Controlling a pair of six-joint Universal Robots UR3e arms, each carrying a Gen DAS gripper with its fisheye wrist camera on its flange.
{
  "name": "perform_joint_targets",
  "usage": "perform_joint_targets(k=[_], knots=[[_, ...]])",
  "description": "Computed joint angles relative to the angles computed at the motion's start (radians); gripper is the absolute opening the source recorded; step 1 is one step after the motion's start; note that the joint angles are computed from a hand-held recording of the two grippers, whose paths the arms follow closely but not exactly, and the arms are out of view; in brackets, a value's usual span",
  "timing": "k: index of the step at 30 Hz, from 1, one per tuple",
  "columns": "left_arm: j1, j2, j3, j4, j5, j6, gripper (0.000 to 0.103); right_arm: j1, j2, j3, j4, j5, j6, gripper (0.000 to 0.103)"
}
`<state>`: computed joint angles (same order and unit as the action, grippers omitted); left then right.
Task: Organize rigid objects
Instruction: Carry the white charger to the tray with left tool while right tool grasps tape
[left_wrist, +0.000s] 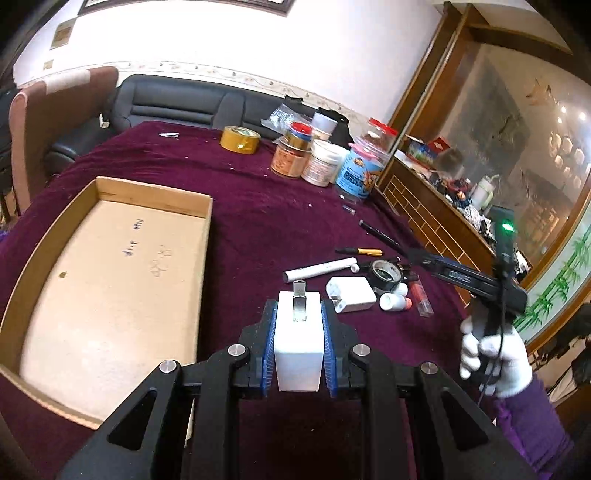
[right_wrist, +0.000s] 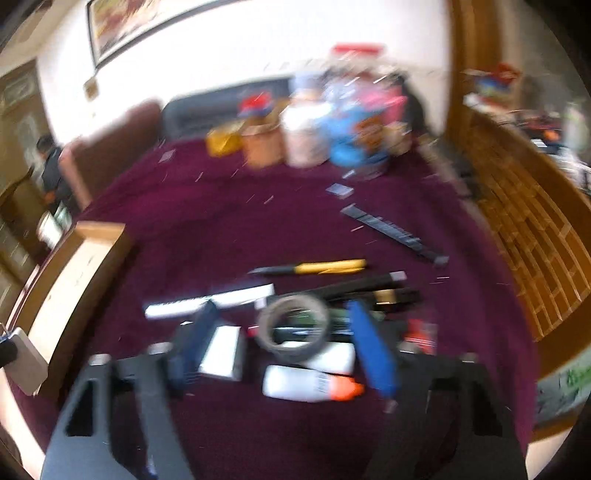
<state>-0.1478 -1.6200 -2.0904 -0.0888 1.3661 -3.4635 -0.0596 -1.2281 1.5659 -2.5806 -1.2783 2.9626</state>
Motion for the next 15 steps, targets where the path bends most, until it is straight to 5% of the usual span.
perform_joint_targets(k=[7,11,15], knots=[[0.106,0.08,-0.115,0.022,-0.074,0.026,0.018,0.127,0.242,-0.304,0.211,-0.157,0.018,0.05],[0.156,0.091,-0.149,0.038,-0.112,0.037,0.018,0.138,0.308,-0.381,0.253,-0.189,0.048,0.012],[0.209,0.119,-0.191,0.042,-0.162,0.053,0.018,0.099,0.233,-0.291,0.197,-0.119,0.089,0.009]])
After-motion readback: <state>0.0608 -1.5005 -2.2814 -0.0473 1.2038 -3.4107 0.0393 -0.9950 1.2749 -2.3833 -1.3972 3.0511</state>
